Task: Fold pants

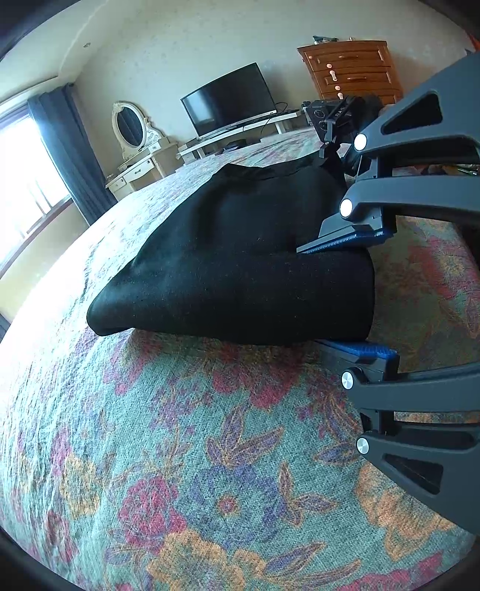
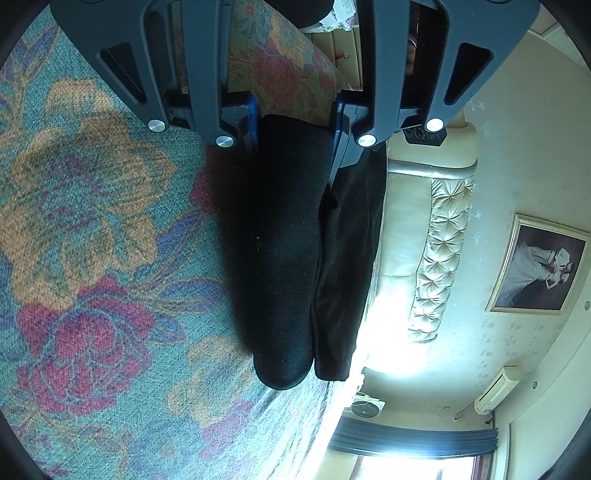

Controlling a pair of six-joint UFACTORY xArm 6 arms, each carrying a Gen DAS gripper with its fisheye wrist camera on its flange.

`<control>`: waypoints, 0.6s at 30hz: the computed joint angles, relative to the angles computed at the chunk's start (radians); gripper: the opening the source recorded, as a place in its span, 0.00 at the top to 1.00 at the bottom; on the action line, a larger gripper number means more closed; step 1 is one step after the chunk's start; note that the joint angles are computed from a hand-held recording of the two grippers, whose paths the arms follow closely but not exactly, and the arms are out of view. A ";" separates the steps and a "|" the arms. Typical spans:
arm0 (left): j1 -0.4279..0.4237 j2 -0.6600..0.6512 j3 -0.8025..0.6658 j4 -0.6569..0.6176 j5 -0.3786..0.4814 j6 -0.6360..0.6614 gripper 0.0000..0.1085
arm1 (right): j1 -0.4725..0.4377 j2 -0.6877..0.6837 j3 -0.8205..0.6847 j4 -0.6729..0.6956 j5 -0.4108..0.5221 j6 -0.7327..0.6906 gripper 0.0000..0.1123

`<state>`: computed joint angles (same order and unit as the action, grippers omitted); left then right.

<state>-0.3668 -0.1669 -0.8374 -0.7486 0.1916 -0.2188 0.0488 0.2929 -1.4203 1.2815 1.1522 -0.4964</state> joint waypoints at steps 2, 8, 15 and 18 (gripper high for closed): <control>0.005 -0.002 0.002 0.011 0.004 -0.004 0.63 | -0.001 -0.003 0.000 0.003 0.002 0.002 0.76; 0.001 -0.010 0.020 -0.001 -0.006 0.004 0.63 | -0.001 -0.014 0.013 0.006 0.003 0.001 0.76; 0.008 -0.017 0.024 -0.022 0.001 0.024 0.63 | -0.002 -0.027 0.028 0.007 0.007 -0.003 0.76; 0.010 -0.021 0.027 -0.029 0.004 0.032 0.63 | -0.004 -0.029 0.032 0.009 0.009 -0.008 0.76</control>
<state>-0.3568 -0.1882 -0.8107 -0.7772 0.1954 -0.1872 0.0448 0.2637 -1.3881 1.2903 1.1614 -0.5045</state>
